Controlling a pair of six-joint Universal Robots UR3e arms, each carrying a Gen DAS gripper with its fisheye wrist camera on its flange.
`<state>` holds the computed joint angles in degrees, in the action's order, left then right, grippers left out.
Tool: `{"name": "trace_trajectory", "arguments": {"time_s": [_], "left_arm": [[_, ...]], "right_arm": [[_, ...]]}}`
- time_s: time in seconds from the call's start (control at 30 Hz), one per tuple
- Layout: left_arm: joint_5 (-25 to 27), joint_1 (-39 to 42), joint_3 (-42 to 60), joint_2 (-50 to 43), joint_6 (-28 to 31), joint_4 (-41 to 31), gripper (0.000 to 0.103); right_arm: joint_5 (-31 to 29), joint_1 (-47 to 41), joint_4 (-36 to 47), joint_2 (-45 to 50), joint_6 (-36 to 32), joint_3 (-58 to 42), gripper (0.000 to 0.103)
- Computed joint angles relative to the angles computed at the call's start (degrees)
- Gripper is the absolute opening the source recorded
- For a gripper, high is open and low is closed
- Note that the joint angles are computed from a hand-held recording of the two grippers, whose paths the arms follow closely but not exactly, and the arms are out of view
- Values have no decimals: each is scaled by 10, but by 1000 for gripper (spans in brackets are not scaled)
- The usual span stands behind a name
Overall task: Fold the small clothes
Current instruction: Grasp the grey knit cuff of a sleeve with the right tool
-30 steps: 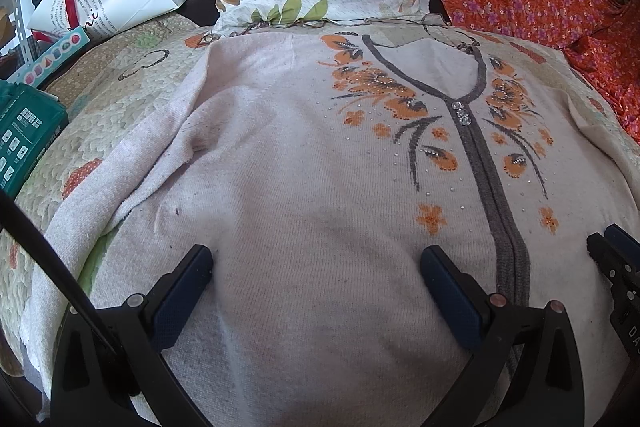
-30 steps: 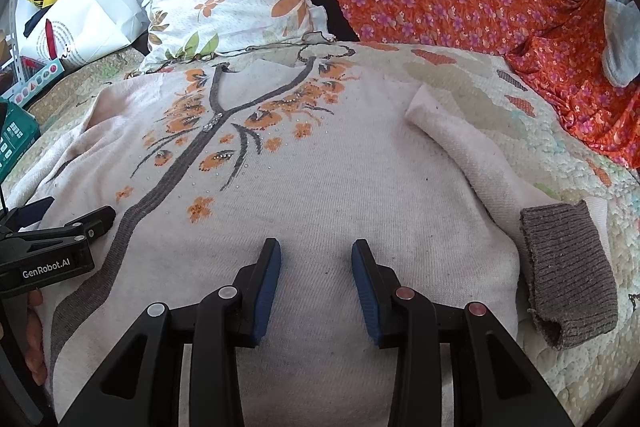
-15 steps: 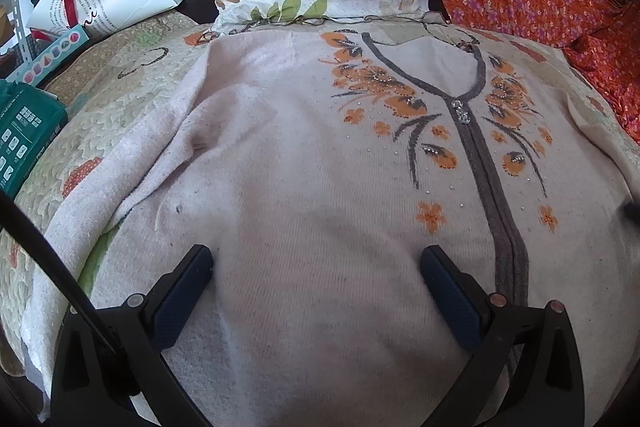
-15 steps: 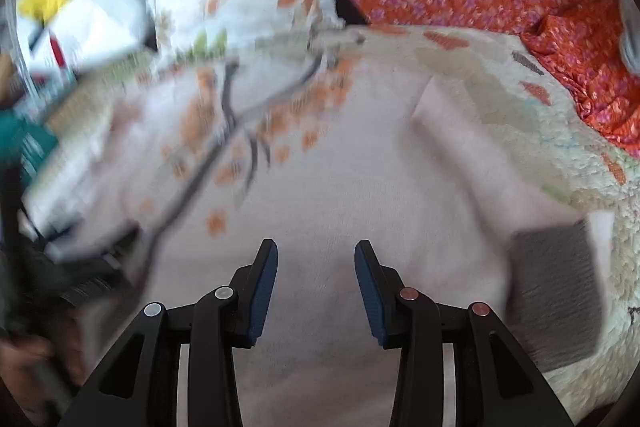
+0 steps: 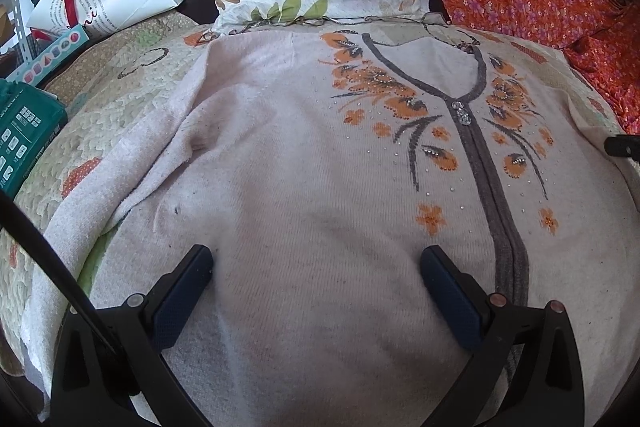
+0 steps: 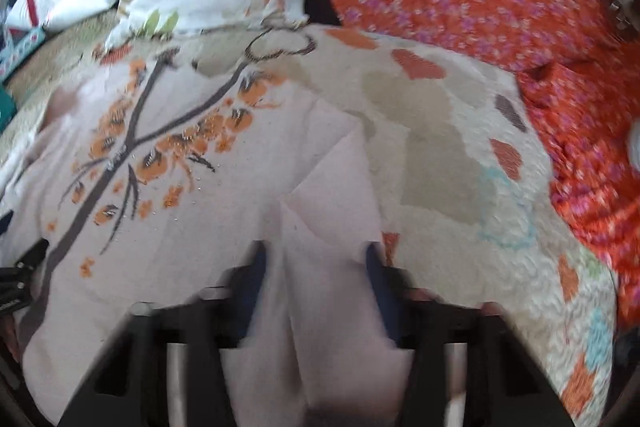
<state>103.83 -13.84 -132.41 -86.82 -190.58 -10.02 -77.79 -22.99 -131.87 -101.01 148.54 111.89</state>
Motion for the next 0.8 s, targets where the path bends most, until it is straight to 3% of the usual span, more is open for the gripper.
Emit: {"name": "trace_trajectory", "arguments": {"time_s": [0.23,0.33,0.4,0.43,0.5,0.53,0.57,0.67,0.8], "left_arm": [[7,-8,3,-9,-5,9,103],[8,-8,5,-15,-4,16,103],[8,-8,6,-16,-3,17,103],[8,-8,7,-17,-4,16,103],[8,-8,8,-18,-4,15,103],[8,-8,8,-18,-4,15,103],[8,-8,9,-18,-4,13,103],[9,-9,8,-18,-5,15,103],[3,-6,12,-1,-3,-14,103]], "right_arm": [[-169,12,-91,235,106,-231,4],[-216,9,-18,320,154,-359,4],[-244,7,-37,322,167,-364,4],[-230,-3,-34,312,169,-361,7],[-152,-52,17,259,173,-340,29],[-99,-85,49,218,164,-315,36],[-31,-126,107,167,136,-288,36],[88,-225,269,28,-7,-205,37],[144,-324,410,-154,-176,-79,52]]}}
